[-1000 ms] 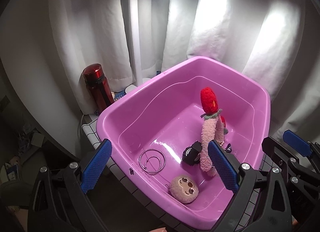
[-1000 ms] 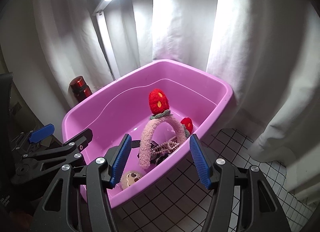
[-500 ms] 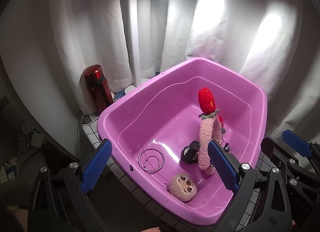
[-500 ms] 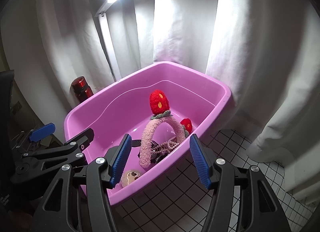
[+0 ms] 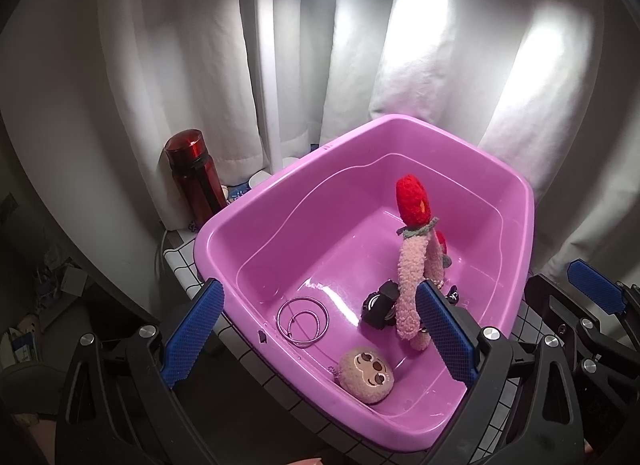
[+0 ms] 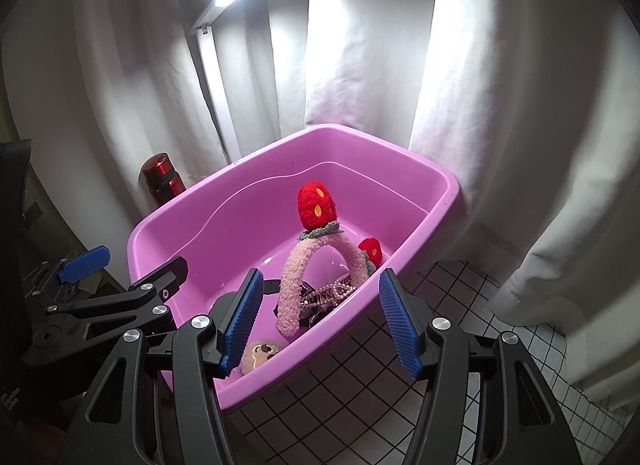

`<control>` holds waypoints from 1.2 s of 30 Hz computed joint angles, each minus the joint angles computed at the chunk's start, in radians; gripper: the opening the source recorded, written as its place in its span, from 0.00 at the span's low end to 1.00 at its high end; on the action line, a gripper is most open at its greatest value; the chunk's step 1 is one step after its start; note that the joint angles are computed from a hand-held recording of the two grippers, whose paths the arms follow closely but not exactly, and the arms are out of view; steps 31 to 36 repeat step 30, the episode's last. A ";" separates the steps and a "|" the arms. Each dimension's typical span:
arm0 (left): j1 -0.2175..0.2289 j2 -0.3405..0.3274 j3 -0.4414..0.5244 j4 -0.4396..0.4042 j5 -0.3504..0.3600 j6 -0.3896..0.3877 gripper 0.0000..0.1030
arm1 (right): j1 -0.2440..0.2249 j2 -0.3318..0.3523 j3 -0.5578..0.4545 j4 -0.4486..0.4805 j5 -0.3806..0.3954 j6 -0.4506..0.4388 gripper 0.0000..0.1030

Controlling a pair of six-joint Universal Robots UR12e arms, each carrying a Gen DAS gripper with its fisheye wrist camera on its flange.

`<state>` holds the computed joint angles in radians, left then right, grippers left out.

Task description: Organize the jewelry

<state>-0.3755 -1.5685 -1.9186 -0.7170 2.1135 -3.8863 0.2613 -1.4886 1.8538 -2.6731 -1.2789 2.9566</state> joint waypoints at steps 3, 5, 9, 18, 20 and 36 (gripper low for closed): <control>0.000 0.000 0.000 -0.003 0.000 -0.001 0.92 | 0.000 -0.001 0.000 0.000 0.000 -0.003 0.56; 0.001 0.001 -0.001 -0.002 -0.003 0.002 0.92 | -0.001 -0.002 0.000 0.001 0.001 -0.005 0.56; 0.001 0.000 0.000 -0.005 -0.002 -0.002 0.92 | 0.000 -0.001 0.000 0.001 -0.001 -0.005 0.56; 0.002 0.001 -0.007 0.009 -0.015 0.000 0.92 | 0.000 -0.001 -0.001 0.003 0.000 -0.004 0.56; 0.003 0.001 -0.007 0.008 -0.015 0.000 0.92 | 0.000 -0.001 0.000 0.003 0.001 -0.006 0.56; 0.005 0.003 -0.007 -0.003 -0.015 -0.006 0.92 | 0.000 -0.002 0.001 0.002 0.000 -0.005 0.56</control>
